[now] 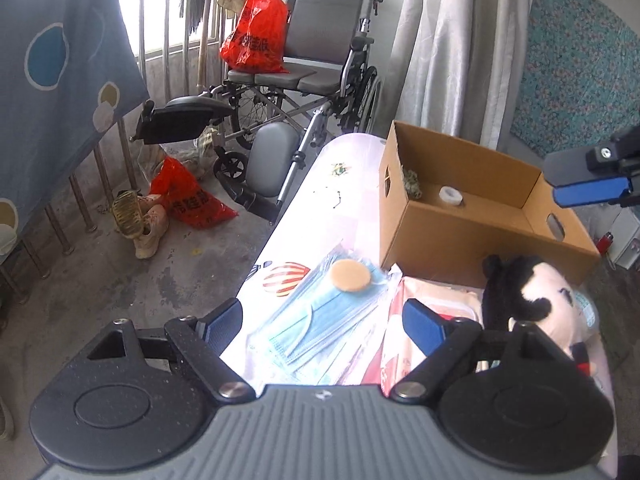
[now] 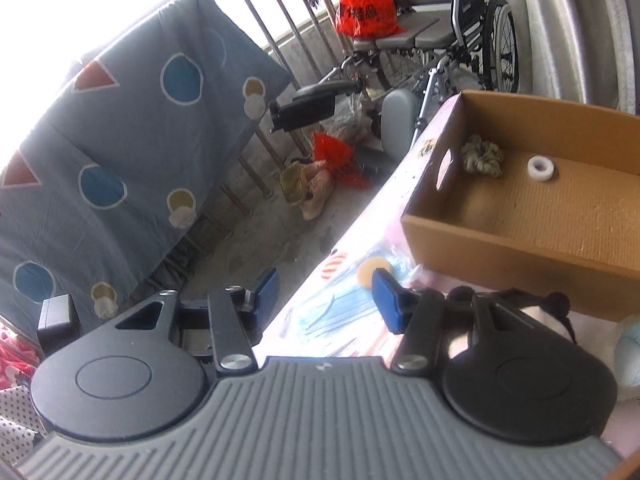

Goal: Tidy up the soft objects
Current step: 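Move both grippers back over the table toward the face-mask bag, then grasp the round beige sponge with the right gripper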

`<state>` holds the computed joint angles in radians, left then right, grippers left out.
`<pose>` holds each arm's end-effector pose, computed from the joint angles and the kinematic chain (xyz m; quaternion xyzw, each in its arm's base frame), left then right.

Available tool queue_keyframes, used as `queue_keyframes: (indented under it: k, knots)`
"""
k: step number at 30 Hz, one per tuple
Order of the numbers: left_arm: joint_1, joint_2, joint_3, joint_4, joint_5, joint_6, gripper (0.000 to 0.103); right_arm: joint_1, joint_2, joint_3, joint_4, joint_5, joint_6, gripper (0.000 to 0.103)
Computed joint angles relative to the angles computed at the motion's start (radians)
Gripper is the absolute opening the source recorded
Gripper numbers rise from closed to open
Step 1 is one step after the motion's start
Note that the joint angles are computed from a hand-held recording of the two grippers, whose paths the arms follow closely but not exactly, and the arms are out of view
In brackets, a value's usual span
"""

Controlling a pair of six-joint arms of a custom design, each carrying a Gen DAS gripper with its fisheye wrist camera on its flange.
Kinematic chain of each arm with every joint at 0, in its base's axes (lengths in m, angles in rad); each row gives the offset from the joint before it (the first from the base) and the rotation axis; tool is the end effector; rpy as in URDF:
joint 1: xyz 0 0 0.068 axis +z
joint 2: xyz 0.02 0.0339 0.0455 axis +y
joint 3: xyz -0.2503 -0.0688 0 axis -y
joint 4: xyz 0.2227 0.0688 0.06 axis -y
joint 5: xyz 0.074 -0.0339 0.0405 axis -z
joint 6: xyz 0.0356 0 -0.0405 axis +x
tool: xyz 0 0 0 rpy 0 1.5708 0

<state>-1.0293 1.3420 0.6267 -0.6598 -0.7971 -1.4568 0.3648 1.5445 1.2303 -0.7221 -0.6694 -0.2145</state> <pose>0.1197 -0.1496 0.1595 -0.2316 0.8883 0.0391 0.3946 0.2683 0.1261 0.2642 -0.3433 0.8483 0.3347 0.2249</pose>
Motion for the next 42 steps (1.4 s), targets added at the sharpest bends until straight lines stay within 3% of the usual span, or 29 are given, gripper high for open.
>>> queue_keyframes:
  k: [2,8,14,19,23,29,32,35,37,42]
  knots:
    - [0.028,0.037,-0.040,0.092,0.021,0.056,0.087,0.094,0.079,0.026,0.046,0.078,0.062,0.051]
    - [0.190,0.146,-0.134,0.450,0.108,0.362,0.084,0.277,0.404,0.227,0.089,0.262,0.183,0.048]
    - [0.323,0.288,-0.226,0.779,0.252,0.492,0.064,0.361,0.752,0.566,0.012,0.423,0.190,0.046]
    - [0.407,0.364,-0.280,0.981,0.312,0.564,0.057,0.399,0.946,0.779,-0.041,0.510,0.208,0.046]
    - [0.446,0.439,-0.279,1.048,0.351,0.605,0.049,0.408,1.061,0.911,-0.068,0.545,0.211,0.046]
    - [0.444,0.479,-0.291,1.086,0.362,0.634,0.050,0.415,1.105,0.940,-0.054,0.542,0.167,0.037]
    - [0.448,0.457,-0.311,1.083,0.333,0.660,0.056,0.418,1.078,0.883,-0.009,0.545,0.127,0.033]
    - [0.478,0.437,-0.324,1.074,0.335,0.687,0.065,0.410,1.060,0.853,0.010,0.534,0.107,0.023]
    - [0.524,0.438,-0.333,1.092,0.373,0.712,0.070,0.396,1.058,0.857,0.006,0.518,0.102,0.007]
    - [0.668,0.495,-0.349,1.193,0.552,0.752,0.069,0.360,1.058,0.863,-0.007,0.458,0.124,0.004]
